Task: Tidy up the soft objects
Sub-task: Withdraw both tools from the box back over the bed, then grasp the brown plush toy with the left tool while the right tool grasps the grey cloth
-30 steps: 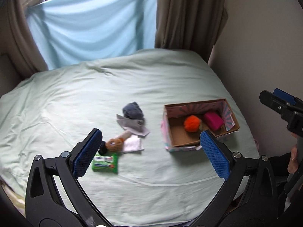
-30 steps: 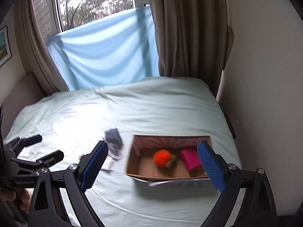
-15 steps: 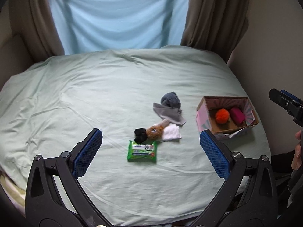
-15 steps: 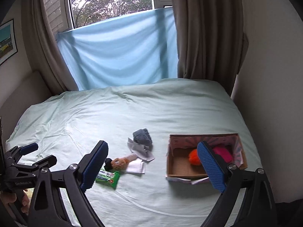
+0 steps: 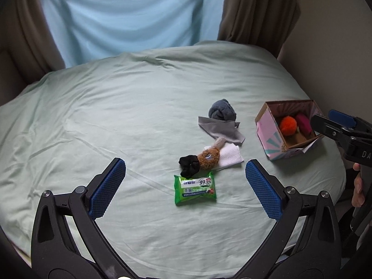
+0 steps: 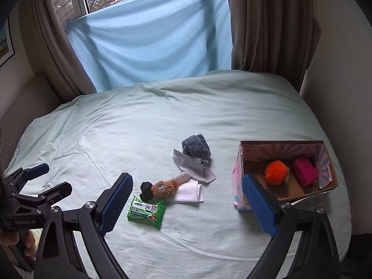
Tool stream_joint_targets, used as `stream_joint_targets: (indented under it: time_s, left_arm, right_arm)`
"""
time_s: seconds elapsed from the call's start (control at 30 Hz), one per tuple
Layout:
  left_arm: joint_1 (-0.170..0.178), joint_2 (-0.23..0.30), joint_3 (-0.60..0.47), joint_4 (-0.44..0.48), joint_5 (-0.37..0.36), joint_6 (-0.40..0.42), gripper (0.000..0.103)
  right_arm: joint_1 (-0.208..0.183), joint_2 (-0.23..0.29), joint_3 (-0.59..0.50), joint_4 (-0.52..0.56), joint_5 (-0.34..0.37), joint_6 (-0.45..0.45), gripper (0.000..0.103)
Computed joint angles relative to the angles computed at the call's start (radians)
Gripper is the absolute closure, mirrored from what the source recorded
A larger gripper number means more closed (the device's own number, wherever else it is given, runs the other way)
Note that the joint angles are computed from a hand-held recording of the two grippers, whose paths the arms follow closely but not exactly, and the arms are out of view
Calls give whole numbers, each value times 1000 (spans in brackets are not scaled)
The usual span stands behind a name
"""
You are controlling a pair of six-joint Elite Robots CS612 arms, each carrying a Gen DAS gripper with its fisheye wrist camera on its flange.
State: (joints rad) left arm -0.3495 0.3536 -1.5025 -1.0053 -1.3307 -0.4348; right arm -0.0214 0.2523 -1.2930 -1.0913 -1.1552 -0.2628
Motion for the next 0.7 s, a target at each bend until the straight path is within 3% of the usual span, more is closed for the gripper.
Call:
stream_joint_targets:
  time_s: [0.47, 0.7]
  left_arm:
    - [20, 60, 210, -223, -137, 246, 4]
    - [29, 69, 320, -256, -205, 338, 23]
  right_arm:
    - [43, 39, 203, -174, -44, 60, 9]
    - [60, 39, 323, -218, -66, 38, 9]
